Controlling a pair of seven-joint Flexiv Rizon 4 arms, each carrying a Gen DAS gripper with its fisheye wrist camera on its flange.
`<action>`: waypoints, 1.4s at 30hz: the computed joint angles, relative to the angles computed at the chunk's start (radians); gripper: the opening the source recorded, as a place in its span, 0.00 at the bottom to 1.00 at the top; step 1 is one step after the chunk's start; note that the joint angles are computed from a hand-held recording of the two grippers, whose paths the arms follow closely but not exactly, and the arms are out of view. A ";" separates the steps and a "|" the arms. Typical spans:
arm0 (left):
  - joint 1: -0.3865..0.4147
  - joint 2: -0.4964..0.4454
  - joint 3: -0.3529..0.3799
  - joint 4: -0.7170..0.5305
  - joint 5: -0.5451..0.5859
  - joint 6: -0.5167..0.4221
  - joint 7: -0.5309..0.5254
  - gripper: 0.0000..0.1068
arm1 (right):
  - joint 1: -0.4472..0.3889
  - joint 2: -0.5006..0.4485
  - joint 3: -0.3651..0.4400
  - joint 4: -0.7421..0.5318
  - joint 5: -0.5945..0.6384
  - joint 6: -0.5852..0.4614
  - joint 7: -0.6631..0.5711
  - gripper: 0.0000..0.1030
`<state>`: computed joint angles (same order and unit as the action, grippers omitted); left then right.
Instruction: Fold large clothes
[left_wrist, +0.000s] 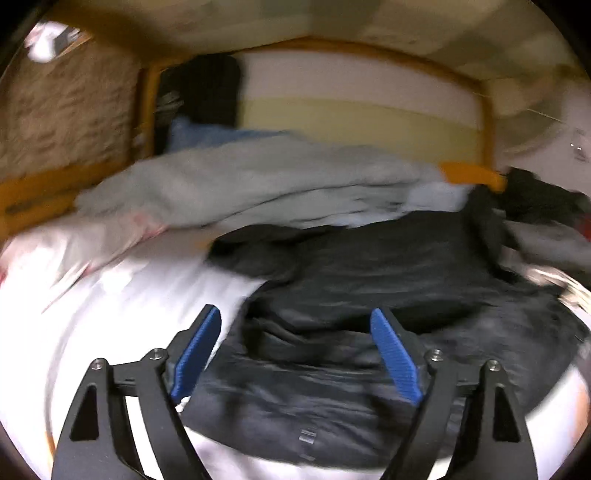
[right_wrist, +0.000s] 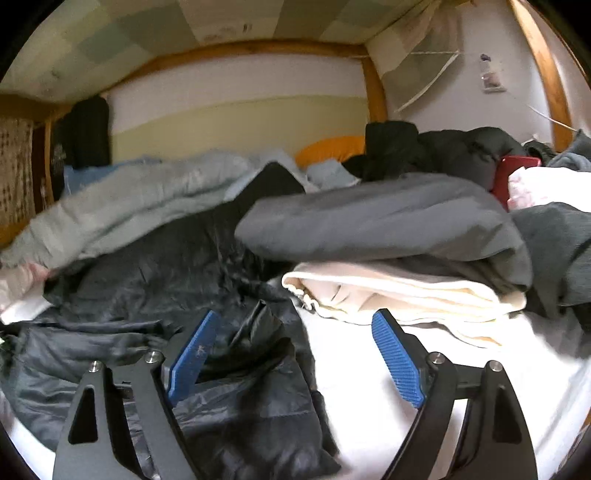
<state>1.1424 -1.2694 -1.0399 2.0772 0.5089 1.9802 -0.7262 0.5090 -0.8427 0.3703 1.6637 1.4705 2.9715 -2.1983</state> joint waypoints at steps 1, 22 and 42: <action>0.023 -0.004 -0.026 0.040 -0.027 -0.039 0.084 0.78 | 0.017 -0.001 -0.003 0.005 -0.010 0.020 0.022 0.99; -0.119 0.052 0.079 0.073 -0.180 -0.125 0.117 0.82 | -0.066 -0.104 0.074 -0.215 0.176 -0.219 -0.309 1.00; -0.359 0.220 0.306 -0.253 -0.500 -0.263 -0.162 0.77 | -0.089 0.062 -0.027 -0.040 0.057 -0.601 -0.234 0.99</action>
<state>0.7838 -1.0493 -0.7342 1.8240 0.0090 1.7176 -0.8878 0.4200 -0.7809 0.3432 1.6233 1.5275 2.3706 -2.4325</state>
